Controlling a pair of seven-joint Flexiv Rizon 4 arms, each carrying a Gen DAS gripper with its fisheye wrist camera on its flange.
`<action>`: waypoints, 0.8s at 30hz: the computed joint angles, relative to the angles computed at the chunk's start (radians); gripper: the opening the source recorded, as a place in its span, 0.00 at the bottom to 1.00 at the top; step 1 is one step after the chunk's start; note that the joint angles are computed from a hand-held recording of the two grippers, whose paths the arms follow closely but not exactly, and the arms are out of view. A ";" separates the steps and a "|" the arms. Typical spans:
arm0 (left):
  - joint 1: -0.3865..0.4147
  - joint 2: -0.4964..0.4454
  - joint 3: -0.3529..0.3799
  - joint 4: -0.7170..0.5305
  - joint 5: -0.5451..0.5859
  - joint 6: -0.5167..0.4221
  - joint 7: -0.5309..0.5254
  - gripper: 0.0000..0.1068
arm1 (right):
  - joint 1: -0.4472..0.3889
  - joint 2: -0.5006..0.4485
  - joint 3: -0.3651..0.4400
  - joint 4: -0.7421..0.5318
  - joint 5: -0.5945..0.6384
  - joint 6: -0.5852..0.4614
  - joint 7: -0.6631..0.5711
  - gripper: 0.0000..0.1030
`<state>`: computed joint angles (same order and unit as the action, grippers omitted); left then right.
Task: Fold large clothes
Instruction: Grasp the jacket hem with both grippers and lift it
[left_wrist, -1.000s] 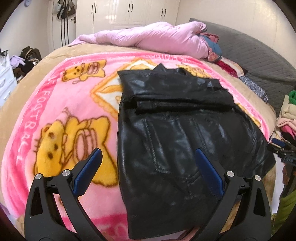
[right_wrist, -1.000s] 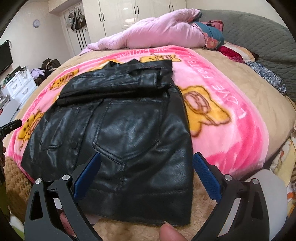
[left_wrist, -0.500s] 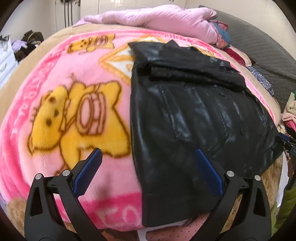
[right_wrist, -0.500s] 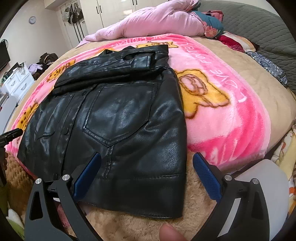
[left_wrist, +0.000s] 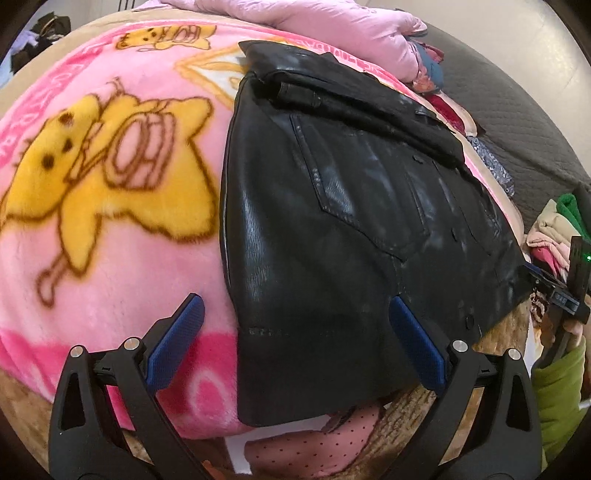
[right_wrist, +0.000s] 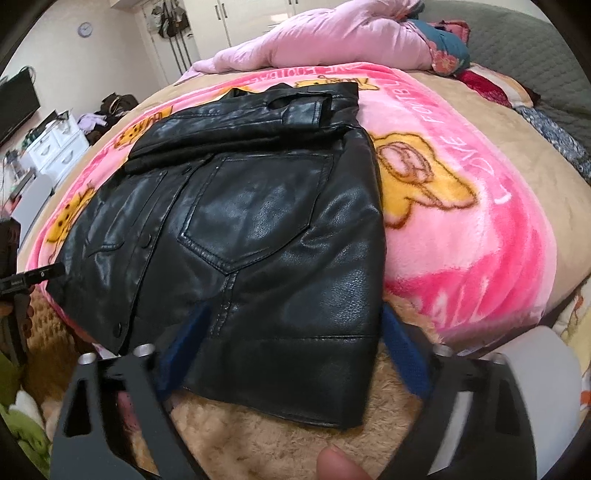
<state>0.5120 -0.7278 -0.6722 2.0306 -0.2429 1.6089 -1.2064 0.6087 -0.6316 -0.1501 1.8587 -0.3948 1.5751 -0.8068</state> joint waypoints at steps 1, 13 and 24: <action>-0.003 0.000 0.002 0.004 0.002 0.009 -0.002 0.85 | 0.000 0.000 -0.002 0.003 -0.002 0.003 -0.003 0.76; 0.110 -0.068 -0.107 0.012 0.031 0.064 -0.086 0.16 | 0.038 -0.026 -0.053 0.025 0.075 0.130 -0.060 0.24; 0.305 -0.127 -0.305 0.056 0.220 0.135 -0.147 0.04 | -0.070 -0.002 0.112 0.045 0.262 0.344 -0.116 0.09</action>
